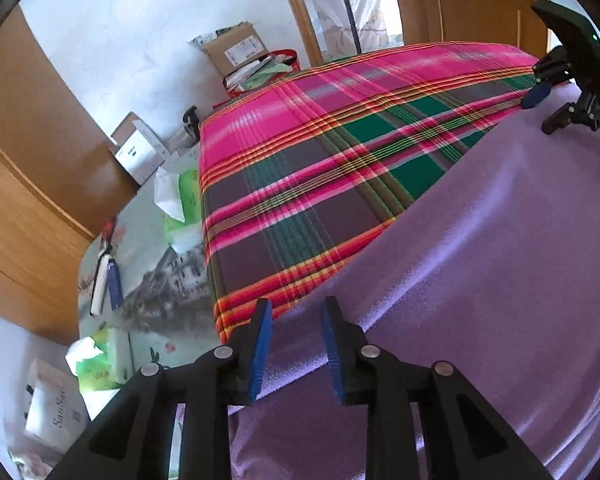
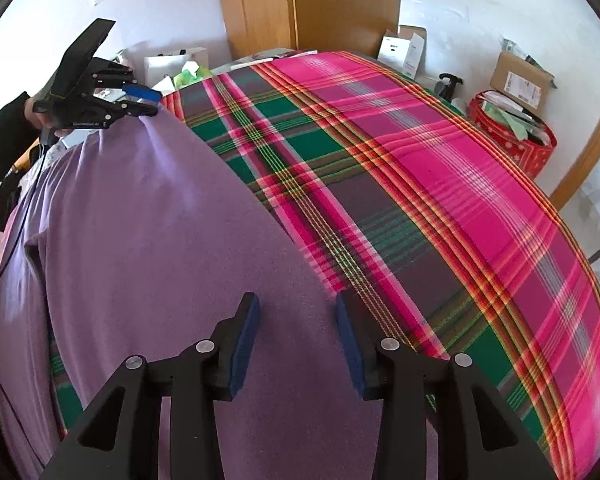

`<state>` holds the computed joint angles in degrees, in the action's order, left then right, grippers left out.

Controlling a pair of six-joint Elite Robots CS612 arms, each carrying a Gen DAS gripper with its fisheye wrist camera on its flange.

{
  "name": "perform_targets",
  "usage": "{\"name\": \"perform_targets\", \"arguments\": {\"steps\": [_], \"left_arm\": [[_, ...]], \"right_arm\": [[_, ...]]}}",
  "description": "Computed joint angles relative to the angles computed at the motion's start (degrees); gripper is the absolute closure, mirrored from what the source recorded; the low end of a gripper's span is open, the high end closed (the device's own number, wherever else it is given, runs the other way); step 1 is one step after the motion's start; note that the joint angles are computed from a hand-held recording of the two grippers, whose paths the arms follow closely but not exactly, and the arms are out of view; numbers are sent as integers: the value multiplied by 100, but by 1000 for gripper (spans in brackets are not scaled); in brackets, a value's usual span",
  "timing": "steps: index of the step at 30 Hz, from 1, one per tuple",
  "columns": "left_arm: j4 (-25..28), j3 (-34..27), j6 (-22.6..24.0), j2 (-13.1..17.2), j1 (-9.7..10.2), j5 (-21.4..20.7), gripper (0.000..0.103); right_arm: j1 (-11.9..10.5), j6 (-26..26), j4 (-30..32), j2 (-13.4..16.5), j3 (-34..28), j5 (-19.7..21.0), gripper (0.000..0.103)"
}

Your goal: Fold clothes

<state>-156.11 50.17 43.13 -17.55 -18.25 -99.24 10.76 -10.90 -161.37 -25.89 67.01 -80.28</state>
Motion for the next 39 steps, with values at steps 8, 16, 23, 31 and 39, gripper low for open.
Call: {"name": "perform_targets", "arguments": {"steps": [8, 16, 23, 31, 39], "left_arm": [[230, -82, 282, 30, 42, -323, 99], [-597, 293, 459, -33, -43, 20, 102], [-1621, 863, 202, -268, -85, 291, 103], [-2846, 1928, -622, -890, 43, -68, 103], [-4142, 3410, -1316, -1549, 241, -523, 103]], "right_arm": [[0, -19, -25, -6, 12, 8, 92], [92, -88, -97, -40, 37, -328, 99], [215, -2, -803, -338, 505, -672, 99], [459, 122, -1830, -821, 1309, -911, 99], [895, 213, -2466, -1186, 2138, -1221, 99]]}}
